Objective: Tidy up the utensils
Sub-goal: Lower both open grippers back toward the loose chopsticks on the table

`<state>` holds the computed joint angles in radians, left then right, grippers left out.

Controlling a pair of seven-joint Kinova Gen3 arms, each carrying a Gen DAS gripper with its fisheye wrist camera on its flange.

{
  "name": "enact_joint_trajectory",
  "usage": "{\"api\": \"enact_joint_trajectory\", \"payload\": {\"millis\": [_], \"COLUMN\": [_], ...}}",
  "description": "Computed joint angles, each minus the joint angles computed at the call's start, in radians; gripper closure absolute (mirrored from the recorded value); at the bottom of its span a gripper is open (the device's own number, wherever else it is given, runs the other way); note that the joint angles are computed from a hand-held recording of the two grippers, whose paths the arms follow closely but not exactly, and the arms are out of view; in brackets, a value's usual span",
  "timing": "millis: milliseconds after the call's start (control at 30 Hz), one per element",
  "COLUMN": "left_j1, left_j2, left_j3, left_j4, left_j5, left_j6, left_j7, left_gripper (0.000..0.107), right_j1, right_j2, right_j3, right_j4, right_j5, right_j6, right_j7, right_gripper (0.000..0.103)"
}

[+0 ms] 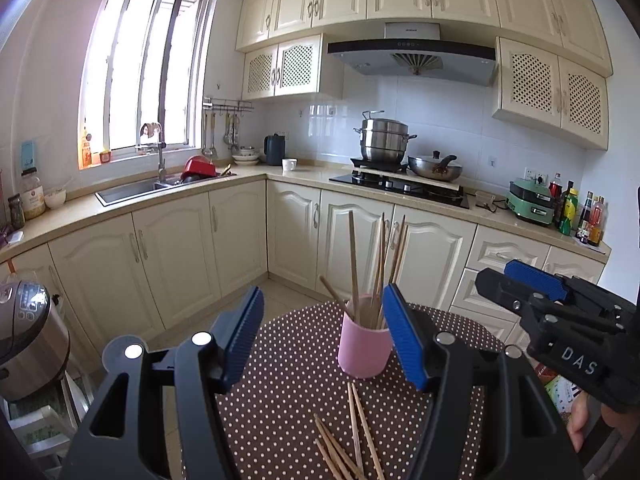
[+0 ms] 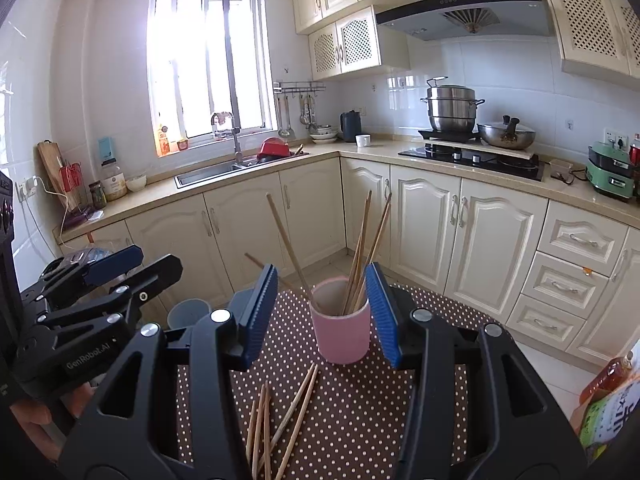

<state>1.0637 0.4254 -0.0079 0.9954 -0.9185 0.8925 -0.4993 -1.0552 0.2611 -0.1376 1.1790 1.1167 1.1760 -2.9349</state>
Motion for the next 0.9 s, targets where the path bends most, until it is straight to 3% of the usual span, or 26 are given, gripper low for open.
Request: {"api": "enact_joint_trajectory", "payload": {"millis": [133, 600, 900], "left_j1": [-0.026, -0.168, -0.178], "left_j2": [-0.015, 0.045, 0.094], "left_j3": [0.021, 0.094, 0.082], "left_j4": [0.046, 0.1, 0.12], "left_j5": [0.054, 0.4, 0.492], "left_j6": [0.006, 0.039, 0.053], "left_j7": [-0.005, -0.151, -0.189], "left_gripper": [0.046, 0.046, 0.046], "right_j1": [0.001, 0.058, 0.083], "right_j2": [-0.001, 0.034, 0.046], "right_j3": [-0.007, -0.014, 0.001], "right_j4": [0.027, 0.127, 0.196], "right_j5": [-0.023, -0.207, -0.305], "right_j6": [-0.003, -0.096, -0.184], "right_j7": [-0.019, -0.041, -0.053], "right_gripper": [0.057, 0.057, 0.057]}}
